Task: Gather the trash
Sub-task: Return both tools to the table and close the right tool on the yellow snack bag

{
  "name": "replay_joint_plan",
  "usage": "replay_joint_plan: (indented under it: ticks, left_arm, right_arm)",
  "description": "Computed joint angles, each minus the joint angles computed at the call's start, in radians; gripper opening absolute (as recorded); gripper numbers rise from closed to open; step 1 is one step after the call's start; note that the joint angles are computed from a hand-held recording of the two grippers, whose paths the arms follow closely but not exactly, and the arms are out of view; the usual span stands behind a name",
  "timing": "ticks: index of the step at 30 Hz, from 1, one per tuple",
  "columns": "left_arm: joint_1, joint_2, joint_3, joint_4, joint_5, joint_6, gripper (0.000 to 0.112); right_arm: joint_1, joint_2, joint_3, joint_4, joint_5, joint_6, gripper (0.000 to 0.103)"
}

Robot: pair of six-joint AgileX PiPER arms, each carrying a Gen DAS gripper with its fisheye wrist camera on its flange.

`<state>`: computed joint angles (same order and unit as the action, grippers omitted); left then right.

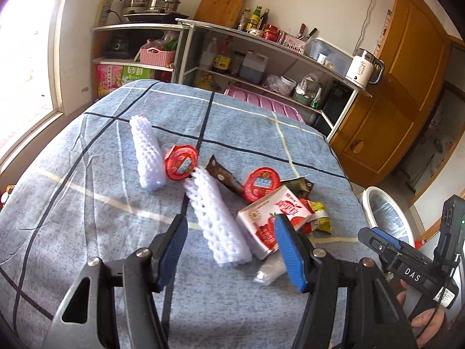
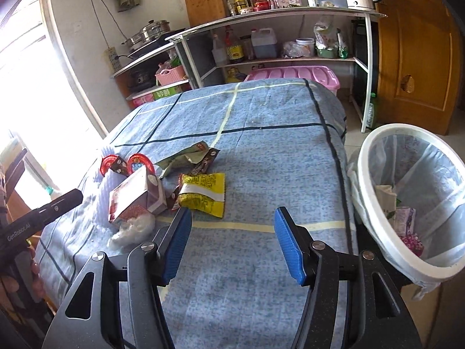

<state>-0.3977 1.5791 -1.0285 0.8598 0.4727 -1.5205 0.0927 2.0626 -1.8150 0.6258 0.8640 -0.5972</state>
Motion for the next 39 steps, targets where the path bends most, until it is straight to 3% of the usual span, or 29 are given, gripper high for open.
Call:
replay_joint_plan:
  ticks: [5, 13, 18, 28, 29, 33, 39]
  left_arm:
    - [0.045, -0.01, 0.049, -0.018, -0.043, 0.005, 0.065]
    - [0.105, 0.023, 0.039, -0.155, -0.133, 0.143, 0.066]
    - [0.126, 0.071, -0.014, -0.256, -0.13, 0.254, 0.066]
    - [0.149, 0.123, -0.055, -0.377, -0.141, 0.385, 0.066]
    - [0.149, 0.128, -0.062, -0.388, -0.134, 0.395, 0.066]
    - [0.154, 0.138, -0.068, -0.426, -0.135, 0.43, 0.066]
    - [0.154, 0.154, -0.081, -0.434, -0.129, 0.434, 0.066]
  right_arm:
    - [0.042, 0.058, -0.081, -0.047, 0.017, 0.075, 0.061]
    - [0.101, 0.181, -0.282, -0.123, 0.104, 0.187, 0.062]
    - [0.129, 0.231, -0.347, -0.175, 0.126, 0.221, 0.062]
    - [0.142, 0.221, -0.316, -0.213, 0.087, 0.203, 0.062]
    - [0.139, 0.22, -0.313, -0.207, 0.086, 0.2, 0.061]
    - [0.131, 0.21, -0.295, -0.228, 0.064, 0.222, 0.042]
    - [0.115, 0.19, -0.257, -0.201, 0.041, 0.216, 0.035]
